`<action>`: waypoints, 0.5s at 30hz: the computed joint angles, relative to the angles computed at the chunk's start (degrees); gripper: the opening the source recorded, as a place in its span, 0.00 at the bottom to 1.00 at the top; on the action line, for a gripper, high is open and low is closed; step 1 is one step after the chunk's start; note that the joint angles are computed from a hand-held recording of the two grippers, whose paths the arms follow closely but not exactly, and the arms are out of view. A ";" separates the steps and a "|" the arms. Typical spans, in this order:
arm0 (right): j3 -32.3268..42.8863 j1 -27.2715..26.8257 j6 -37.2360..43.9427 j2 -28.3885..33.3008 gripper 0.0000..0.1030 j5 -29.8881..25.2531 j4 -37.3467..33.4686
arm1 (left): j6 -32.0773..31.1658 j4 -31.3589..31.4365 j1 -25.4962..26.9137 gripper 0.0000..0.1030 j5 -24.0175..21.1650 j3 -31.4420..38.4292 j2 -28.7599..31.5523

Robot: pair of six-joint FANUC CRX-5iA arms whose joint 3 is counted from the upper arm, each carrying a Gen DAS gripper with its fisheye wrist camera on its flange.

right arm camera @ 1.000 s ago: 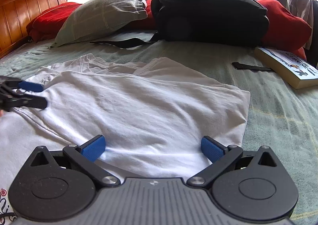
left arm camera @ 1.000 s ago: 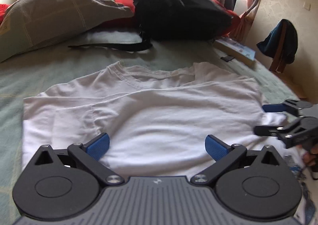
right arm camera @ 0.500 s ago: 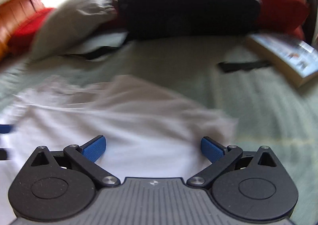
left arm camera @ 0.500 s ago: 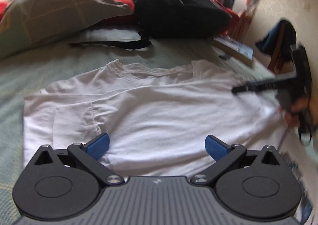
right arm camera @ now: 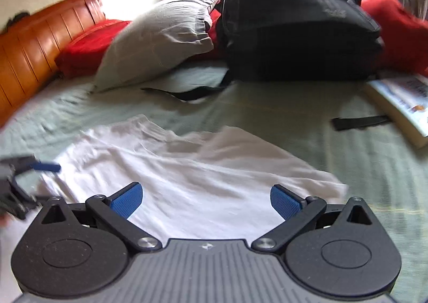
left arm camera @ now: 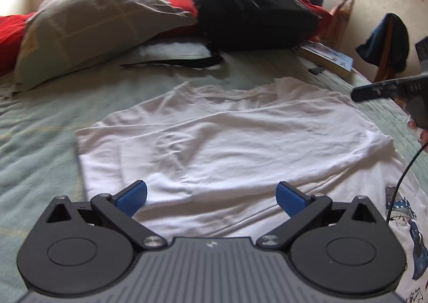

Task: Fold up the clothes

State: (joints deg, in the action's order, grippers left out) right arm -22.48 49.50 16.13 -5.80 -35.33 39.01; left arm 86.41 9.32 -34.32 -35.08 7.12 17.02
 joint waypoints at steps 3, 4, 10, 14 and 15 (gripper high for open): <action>5.26 -2.77 5.79 3.66 1.00 3.96 -9.63 | 0.31 -1.08 0.03 0.99 0.32 -1.64 -1.99; 7.21 -3.61 8.31 5.22 1.00 4.83 -12.91 | -0.17 -1.07 0.10 0.99 0.37 -2.34 -2.69; 18.05 -8.13 15.49 15.74 1.00 2.89 -24.24 | -5.26 3.65 1.19 0.99 2.98 -8.99 -6.97; 16.71 -9.72 11.95 17.66 1.00 8.38 -19.67 | -8.74 7.23 1.71 0.99 4.56 -12.19 -8.47; 17.54 -9.68 12.41 18.30 1.00 7.46 -19.10 | -9.44 7.85 1.75 0.99 4.83 -12.67 -8.64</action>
State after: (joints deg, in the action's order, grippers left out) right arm -4.94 39.82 28.54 12.50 -27.86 19.91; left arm 76.97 17.17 -32.58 -30.25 -5.55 8.39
